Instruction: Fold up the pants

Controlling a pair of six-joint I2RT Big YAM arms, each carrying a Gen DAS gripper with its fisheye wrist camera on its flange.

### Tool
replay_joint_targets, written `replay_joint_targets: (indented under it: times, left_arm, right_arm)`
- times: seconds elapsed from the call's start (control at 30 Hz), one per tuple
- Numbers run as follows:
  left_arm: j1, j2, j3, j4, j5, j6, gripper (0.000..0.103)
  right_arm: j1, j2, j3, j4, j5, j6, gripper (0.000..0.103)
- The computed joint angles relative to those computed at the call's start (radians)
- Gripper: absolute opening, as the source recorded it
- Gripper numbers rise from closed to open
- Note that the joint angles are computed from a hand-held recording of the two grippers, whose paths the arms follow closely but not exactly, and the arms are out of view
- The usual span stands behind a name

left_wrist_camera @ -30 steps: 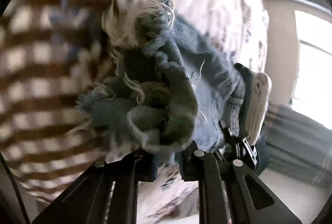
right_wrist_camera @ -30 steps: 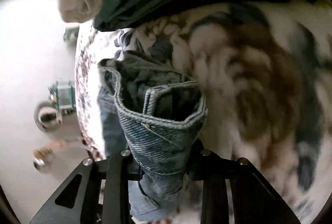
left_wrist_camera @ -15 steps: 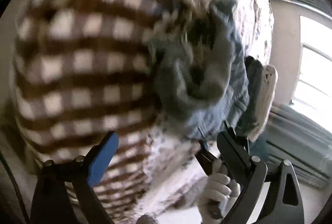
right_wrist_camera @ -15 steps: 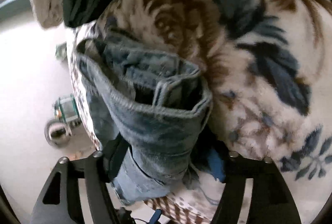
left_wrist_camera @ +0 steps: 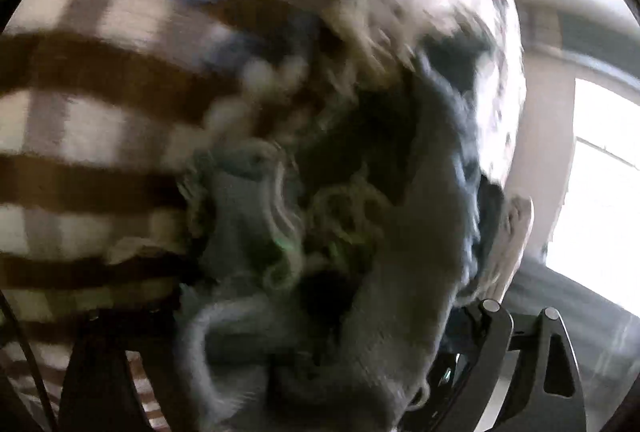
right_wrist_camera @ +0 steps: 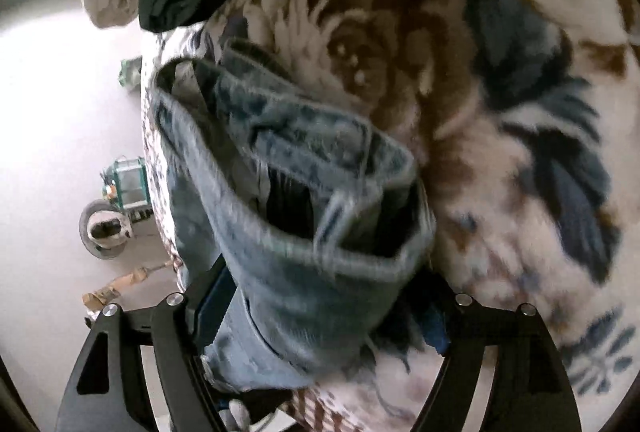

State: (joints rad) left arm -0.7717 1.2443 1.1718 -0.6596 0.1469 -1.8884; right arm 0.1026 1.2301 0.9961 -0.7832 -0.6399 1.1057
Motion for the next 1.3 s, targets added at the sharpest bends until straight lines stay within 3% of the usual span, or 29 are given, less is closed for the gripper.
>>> replay_joint_targets:
  times: [0.03,0.07,0.1,0.23,0.33,0.53,0.7,0.8,0.9,0.93,1.0,1.03,1.1,1.17,1.23,1.3]
  left_arm:
    - [0.001,0.000,0.005,-0.012,-0.010,-0.003,0.073]
    - [0.003,0.001,0.017,-0.036,-0.016,0.018,0.046]
    - [0.005,0.005,0.028,-0.052,-0.017,0.042,0.036]
    - [0.015,0.025,0.082,-0.123,-0.004,0.166,0.024]
    - [0.029,0.049,0.141,-0.178,0.018,0.240,0.021]
    - [0.052,0.096,0.295,-0.289,0.051,0.327,0.019]
    - [0.096,0.128,0.429,-0.378,0.132,0.425,0.019]
    - [0.111,0.135,0.451,-0.418,0.184,0.510,0.019]
    - [0.110,0.135,0.397,-0.489,0.244,0.598,0.023]
    - [0.109,0.138,0.378,-0.530,0.265,0.620,0.029]
    - [0.111,0.135,0.326,-0.614,0.347,0.639,0.031]
    - [0.111,0.122,0.301,-0.635,0.372,0.640,0.035]
    - [0.104,0.108,0.315,-0.712,0.348,0.682,0.043]
    - [0.108,0.120,0.376,-0.781,0.310,0.754,0.062]
    - [0.117,0.171,0.477,-0.837,0.243,0.843,0.064]
    - [0.132,0.233,0.569,-0.839,0.203,0.917,0.064]
  right_arm:
    - [-0.004,-0.003,-0.012,0.041,0.012,0.043,0.081]
    - [-0.010,-0.006,-0.024,0.072,0.017,0.073,0.080]
    - [-0.009,-0.009,-0.031,0.097,0.039,0.101,0.079]
    - [0.012,0.010,0.006,0.011,0.098,0.042,0.045]
    - [0.016,-0.014,-0.001,0.025,0.109,0.092,0.033]
    - [0.034,-0.075,0.047,-0.021,0.149,0.225,0.027]
    - [0.054,-0.115,0.121,-0.094,0.180,0.290,0.025]
    - [0.064,-0.161,0.091,-0.117,0.169,0.339,0.025]
    - [0.071,-0.178,0.032,-0.219,0.101,0.268,0.040]
    - [0.077,-0.174,0.022,-0.266,0.087,0.240,0.051]
    - [0.091,-0.160,0.020,-0.356,0.091,0.173,0.053]
    - [0.098,-0.152,0.037,-0.397,0.107,0.139,0.059]
    - [0.114,-0.137,0.101,-0.462,0.170,0.075,0.062]
    - [0.127,-0.113,0.176,-0.522,0.237,0.012,0.063]
    - [0.137,-0.065,0.278,-0.569,0.310,-0.081,0.064]
    - [0.139,0.010,0.382,-0.605,0.351,-0.188,0.064]
